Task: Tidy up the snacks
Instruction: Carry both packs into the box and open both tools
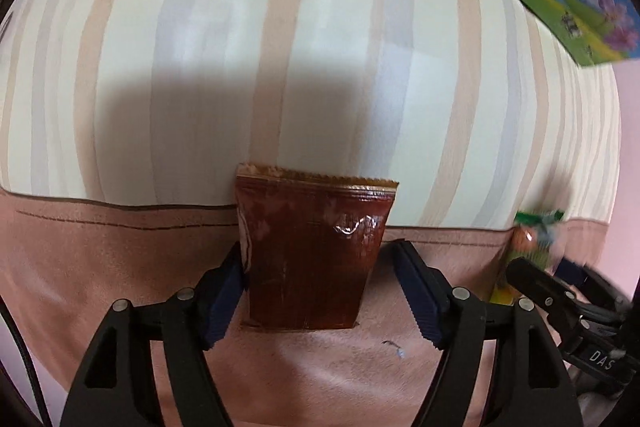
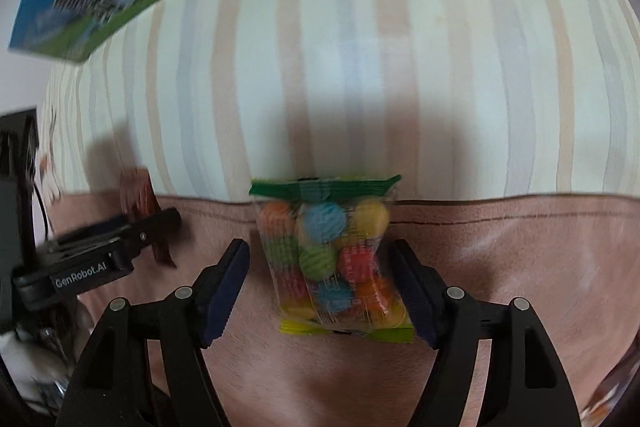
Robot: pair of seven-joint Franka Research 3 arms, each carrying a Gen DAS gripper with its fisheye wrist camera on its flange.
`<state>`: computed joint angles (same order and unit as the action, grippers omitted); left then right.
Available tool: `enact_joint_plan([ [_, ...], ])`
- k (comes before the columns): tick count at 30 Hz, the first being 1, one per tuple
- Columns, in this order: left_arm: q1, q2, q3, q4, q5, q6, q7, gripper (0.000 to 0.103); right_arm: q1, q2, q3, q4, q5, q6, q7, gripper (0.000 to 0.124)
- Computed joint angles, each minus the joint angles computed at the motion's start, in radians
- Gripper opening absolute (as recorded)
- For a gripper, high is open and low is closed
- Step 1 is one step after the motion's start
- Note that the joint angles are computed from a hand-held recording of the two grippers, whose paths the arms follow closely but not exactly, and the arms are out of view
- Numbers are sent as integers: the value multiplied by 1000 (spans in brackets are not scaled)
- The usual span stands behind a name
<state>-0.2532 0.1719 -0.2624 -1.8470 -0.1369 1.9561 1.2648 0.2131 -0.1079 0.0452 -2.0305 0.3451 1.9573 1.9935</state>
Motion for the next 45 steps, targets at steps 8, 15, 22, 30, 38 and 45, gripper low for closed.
enact_joint_plan([
  [8, -18, -34, -2, -18, 74, 16, -24, 54, 48, 26, 52, 37, -170, -23, 104, 63],
  [15, -4, 10, 12, 67, 87, -25, 3, 54, 86, 70, 61, 109, -223, -40, 165, 56],
  [22, 12, 16, 12, 125, 69, -69, 32, 54, 105, 41, 54, 91, -214, -29, 181, 54],
  [30, 21, -20, 12, 191, 34, -68, 79, 53, 98, 14, 56, 163, -195, -37, 171, 54],
  [38, 35, -26, 21, 340, -32, -59, 117, 54, 89, 18, 58, 333, -242, -36, 163, 54],
  [45, 29, 160, 14, 692, -26, -106, 112, 54, 79, 145, 38, 593, -300, -18, 128, 54],
])
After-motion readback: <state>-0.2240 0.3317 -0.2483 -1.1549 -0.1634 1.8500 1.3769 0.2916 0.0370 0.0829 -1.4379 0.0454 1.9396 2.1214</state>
